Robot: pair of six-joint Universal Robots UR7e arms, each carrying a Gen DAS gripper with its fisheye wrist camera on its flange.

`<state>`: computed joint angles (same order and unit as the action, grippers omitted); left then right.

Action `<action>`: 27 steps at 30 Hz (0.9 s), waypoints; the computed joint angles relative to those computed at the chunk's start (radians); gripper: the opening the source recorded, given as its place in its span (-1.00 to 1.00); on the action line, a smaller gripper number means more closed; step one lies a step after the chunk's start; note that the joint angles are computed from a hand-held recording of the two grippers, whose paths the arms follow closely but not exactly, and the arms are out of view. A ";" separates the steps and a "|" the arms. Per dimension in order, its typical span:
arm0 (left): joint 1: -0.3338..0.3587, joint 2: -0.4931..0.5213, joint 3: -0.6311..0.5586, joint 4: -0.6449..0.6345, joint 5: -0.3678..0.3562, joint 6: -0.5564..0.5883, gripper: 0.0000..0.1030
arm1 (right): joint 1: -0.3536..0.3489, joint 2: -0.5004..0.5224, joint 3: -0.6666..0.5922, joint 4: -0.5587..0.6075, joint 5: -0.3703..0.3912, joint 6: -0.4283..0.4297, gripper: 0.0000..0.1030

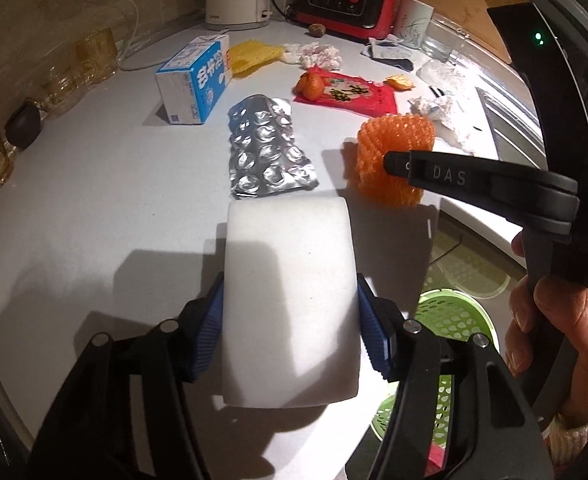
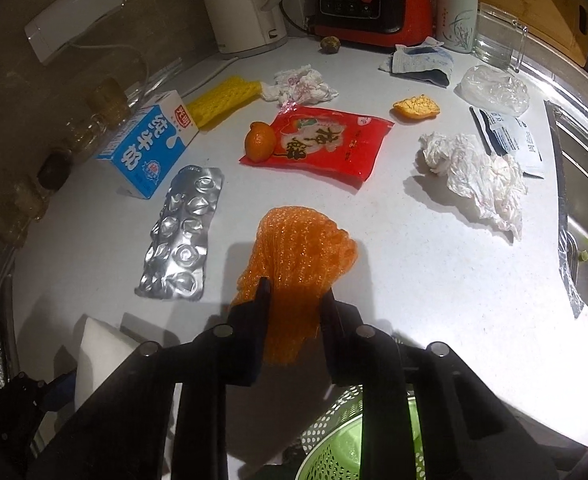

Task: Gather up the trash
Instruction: 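Grasp the white foam block with the left tool while the right tool grasps the orange foam net, then release the white foam block and orange foam net into the green basket with both tools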

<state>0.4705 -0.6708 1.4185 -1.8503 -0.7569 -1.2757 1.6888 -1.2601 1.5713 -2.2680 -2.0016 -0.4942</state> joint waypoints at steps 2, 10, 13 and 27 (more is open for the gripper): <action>-0.015 0.005 -0.001 -0.058 -0.009 0.071 0.14 | -0.012 -0.046 0.014 0.023 0.012 0.001 -0.54; -0.046 0.112 -0.087 -0.284 -0.151 0.389 0.14 | -0.081 -0.271 0.092 0.033 -0.077 -0.047 -0.53; -0.044 0.175 -0.153 -0.299 -0.214 0.456 0.15 | -0.129 -0.335 0.127 0.017 -0.124 -0.052 -0.53; -0.041 0.314 -0.332 -0.178 -0.332 0.506 0.58 | -0.285 -0.446 0.215 0.044 -0.134 -0.071 -0.35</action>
